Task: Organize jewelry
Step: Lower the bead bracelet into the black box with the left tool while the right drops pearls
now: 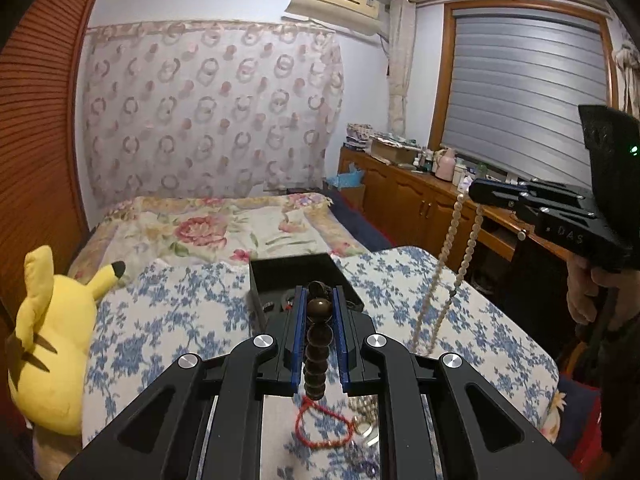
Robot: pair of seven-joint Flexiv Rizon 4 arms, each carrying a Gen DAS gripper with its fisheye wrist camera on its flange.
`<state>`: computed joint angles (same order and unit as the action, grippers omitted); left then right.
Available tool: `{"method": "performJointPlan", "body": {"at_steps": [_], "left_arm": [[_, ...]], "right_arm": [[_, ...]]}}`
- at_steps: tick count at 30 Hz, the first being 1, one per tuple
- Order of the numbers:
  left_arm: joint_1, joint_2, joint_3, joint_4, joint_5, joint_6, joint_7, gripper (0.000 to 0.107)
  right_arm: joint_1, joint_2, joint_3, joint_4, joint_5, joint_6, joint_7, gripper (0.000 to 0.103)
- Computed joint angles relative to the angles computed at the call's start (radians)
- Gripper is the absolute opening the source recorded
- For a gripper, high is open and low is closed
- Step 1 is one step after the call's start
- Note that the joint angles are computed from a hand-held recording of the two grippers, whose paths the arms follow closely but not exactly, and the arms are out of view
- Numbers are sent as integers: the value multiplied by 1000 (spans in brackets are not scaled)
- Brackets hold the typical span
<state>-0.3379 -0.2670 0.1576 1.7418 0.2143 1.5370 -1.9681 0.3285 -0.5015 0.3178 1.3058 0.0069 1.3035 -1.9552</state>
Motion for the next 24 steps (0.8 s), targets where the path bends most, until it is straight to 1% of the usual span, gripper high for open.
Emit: {"method": "performJointPlan", "body": {"at_steps": [7,13,16,18,24], "left_arm": [[46,-71,-40,-111,-54,-54,78,12],[81,-138,-70,-198,-123,-89,149,12],[101,-173,-89,-233,-162,-105,191,12],[104,-194,-92,-250,-182,-118,209,12],[129,-253,-123,-279,-248,-148,266,12]], "right_arm": [[22,-77,2,-161,-14,-43,-20,8],[50,-175,8,-360,0,-117,-65,8],[65,-239,15,-486,23,-182,-98,8],[76,-271,7,-548,40,-220,-113,8],[99,-340,-19,-662,97,-315,-148,8]]}}
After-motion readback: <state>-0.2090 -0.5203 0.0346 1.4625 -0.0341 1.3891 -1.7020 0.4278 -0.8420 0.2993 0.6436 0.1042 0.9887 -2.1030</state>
